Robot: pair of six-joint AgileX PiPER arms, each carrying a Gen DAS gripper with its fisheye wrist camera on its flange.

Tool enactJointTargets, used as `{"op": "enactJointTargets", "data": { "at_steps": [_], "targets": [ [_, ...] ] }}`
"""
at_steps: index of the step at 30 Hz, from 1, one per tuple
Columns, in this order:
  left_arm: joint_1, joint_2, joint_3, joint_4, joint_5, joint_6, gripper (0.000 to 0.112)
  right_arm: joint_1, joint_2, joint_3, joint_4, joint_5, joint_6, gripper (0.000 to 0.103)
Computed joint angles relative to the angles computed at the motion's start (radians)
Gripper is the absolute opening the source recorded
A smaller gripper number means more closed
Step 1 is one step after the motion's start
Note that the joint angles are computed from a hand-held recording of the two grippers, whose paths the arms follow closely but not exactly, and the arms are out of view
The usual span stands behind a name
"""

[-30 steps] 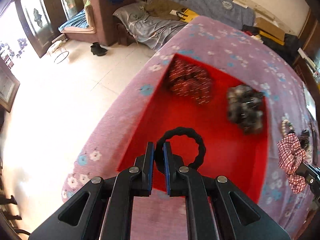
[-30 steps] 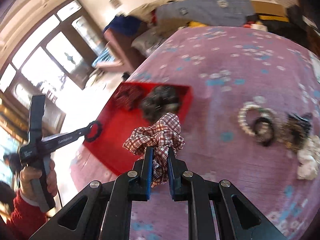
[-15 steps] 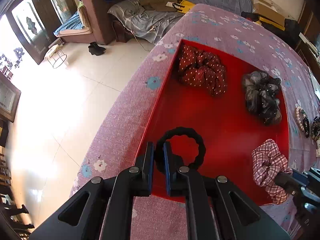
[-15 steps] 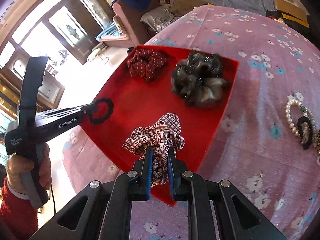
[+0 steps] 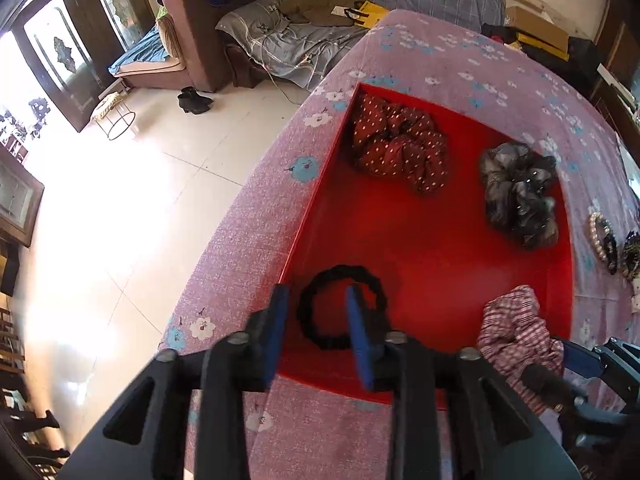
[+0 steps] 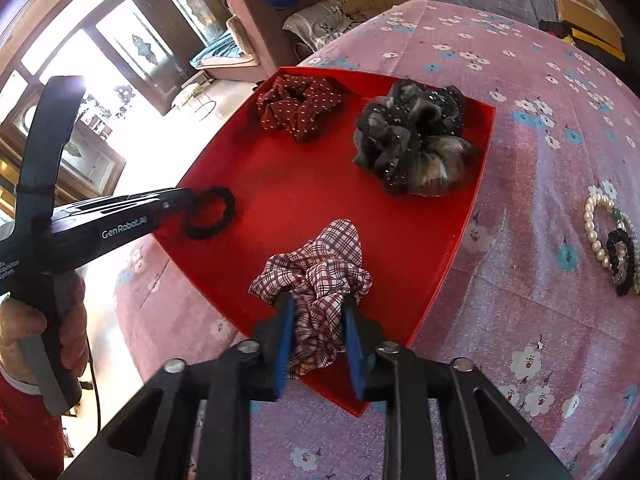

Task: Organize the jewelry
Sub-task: 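Lower the black hair tie and plaid scrunchie into the red tray, open both grippers, then grasp the leopard-print hair tie with the left gripper while the right grasps the white scrunchie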

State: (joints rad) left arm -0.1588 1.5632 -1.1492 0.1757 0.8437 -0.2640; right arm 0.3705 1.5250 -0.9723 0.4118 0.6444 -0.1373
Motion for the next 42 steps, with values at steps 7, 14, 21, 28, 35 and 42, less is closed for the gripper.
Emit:
{"op": "enactJointTargets", "data": {
  "at_steps": [7, 14, 21, 28, 35, 42],
  "targets": [
    [-0.06, -0.041, -0.026, 0.069, 0.042, -0.089, 0.042, 0.004, -0.068, 0.029, -0.016, -0.012, -0.014, 0.044],
    [-0.149, -0.085, -0.071, 0.117, 0.1, -0.18, 0.044, -0.066, -0.176, 0.091, 0.018, 0.001, -0.08, 0.045],
    [-0.296, -0.067, -0.151, 0.092, 0.136, -0.251, 0.046, -0.345, -0.337, 0.217, 0.13, 0.084, -0.281, 0.049],
    [-0.499, 0.07, -0.275, 0.034, 0.126, -0.277, 0.046, -0.929, -0.395, 0.291, 0.262, 0.298, -0.629, 0.049],
    [-0.661, 0.31, -0.536, 0.007, 0.136, -0.236, 0.046, -1.353, -0.248, 0.203, 0.299, 0.395, -0.831, 0.051],
    [-0.717, 0.609, -0.916, -0.053, 0.204, -0.147, 0.046, -1.437, -0.088, 0.091, 0.331, 0.372, -0.882, 0.059]
  ]
}}
